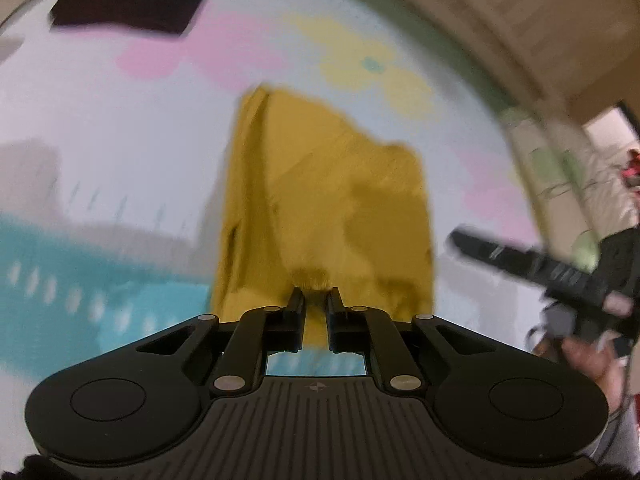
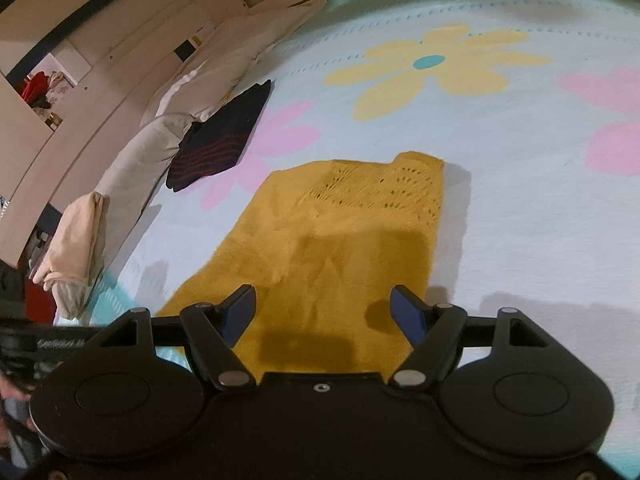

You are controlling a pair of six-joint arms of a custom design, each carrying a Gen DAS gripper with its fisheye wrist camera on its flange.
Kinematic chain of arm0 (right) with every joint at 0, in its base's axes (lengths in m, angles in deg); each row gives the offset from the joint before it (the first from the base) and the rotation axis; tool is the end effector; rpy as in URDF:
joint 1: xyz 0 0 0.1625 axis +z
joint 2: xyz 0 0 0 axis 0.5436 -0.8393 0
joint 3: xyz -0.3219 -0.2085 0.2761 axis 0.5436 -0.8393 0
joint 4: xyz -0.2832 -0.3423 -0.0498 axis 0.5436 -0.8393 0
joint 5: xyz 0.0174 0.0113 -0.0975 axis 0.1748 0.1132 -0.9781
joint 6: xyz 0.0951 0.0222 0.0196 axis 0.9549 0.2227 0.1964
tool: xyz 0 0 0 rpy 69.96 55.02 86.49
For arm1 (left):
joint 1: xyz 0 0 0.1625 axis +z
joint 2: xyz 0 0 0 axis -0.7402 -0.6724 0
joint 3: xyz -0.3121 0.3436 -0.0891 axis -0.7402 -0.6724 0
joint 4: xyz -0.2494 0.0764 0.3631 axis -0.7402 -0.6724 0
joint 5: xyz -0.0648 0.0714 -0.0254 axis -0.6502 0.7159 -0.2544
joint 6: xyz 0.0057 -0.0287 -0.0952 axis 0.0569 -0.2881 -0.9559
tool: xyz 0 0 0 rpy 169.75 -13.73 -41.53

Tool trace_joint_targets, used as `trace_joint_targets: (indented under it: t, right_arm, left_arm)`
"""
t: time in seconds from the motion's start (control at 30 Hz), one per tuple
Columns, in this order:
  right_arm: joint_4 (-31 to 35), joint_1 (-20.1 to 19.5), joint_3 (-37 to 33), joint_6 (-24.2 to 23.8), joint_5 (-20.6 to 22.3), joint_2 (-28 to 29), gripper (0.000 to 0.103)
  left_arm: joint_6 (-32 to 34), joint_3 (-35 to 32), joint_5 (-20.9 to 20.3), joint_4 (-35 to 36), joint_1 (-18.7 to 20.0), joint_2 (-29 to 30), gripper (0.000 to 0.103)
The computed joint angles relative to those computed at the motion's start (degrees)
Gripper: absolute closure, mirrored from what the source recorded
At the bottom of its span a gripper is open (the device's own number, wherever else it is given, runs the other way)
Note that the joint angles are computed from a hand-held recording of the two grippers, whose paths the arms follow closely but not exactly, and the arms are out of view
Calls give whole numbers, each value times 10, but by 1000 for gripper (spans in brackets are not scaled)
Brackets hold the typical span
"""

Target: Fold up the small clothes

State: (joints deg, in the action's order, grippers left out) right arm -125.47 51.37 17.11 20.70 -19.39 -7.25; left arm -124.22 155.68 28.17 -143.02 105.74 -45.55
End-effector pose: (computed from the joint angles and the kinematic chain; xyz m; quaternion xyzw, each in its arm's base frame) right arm 0.0458 -0.8838 0.2898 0.2930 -0.9488 0.1090 0.0459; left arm -0.2456 -0.7569 0.0513 -0.1178 0.9307 -0.3052 0.1639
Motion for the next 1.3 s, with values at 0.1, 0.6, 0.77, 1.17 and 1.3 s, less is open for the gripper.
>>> trace_joint_targets:
  t: [0.1,0.6,0.77,1.17,1.3]
  right_arm:
    - [-1,-1,-7,7,-5,4,26]
    - [-52,-15,-77,153,0,58,19]
    - [-70,-20,-106,187,-11,82,26]
    - [8,-25,-170,168,31,133,26]
    - [31,-22,-187,136,40,145,25]
  left_arm:
    - [-46,-1,-21,58,14,-2,103]
    - [122,-62,102,-14,4,42,65]
    - [132,-61,81,-36,14,46,65]
    - [102,-48,32,-18,40,42,46]
    - [143,-60,27,-45,39,58,32]
